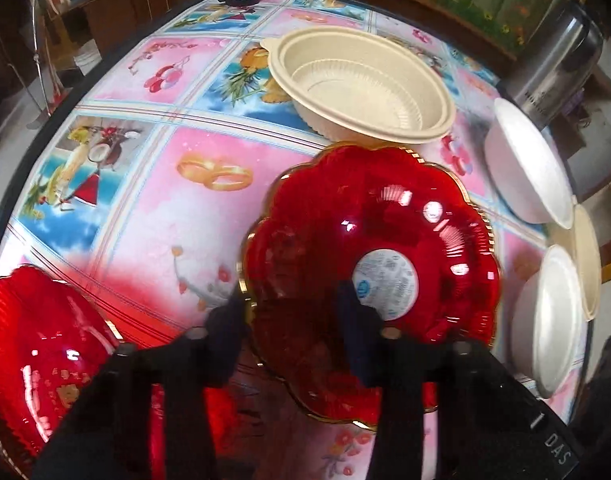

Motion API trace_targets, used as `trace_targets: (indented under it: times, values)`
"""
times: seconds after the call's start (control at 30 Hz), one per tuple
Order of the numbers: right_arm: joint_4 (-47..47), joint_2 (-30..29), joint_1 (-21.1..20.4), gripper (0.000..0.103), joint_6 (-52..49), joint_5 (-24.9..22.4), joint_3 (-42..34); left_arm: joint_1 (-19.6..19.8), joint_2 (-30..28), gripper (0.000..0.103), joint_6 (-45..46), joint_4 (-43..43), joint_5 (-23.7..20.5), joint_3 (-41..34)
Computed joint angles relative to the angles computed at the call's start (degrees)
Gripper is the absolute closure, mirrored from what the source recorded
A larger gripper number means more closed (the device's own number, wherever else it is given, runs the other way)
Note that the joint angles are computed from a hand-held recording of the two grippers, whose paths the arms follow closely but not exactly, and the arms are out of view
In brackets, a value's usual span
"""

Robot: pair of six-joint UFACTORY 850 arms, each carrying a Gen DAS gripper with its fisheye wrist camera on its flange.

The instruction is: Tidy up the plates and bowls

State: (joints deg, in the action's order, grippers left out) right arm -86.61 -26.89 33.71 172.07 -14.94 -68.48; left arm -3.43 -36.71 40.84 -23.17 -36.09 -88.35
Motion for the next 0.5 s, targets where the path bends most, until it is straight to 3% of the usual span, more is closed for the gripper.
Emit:
trace_targets:
  times: [0.1, 0.5]
  values:
    - [2.96, 0.04, 0.51, 0.094, -2.75, -1.49, -0.03, 0.47, -0.44, 0.085, 0.53, -0.5, -1.31, -0.8]
    - [3.14, 2.39, 2.8, 0.093, -4.33, -6.28, 0.61, 2.35, 2.35, 0.088, 8.19, -7.65, -2.93, 0.28]
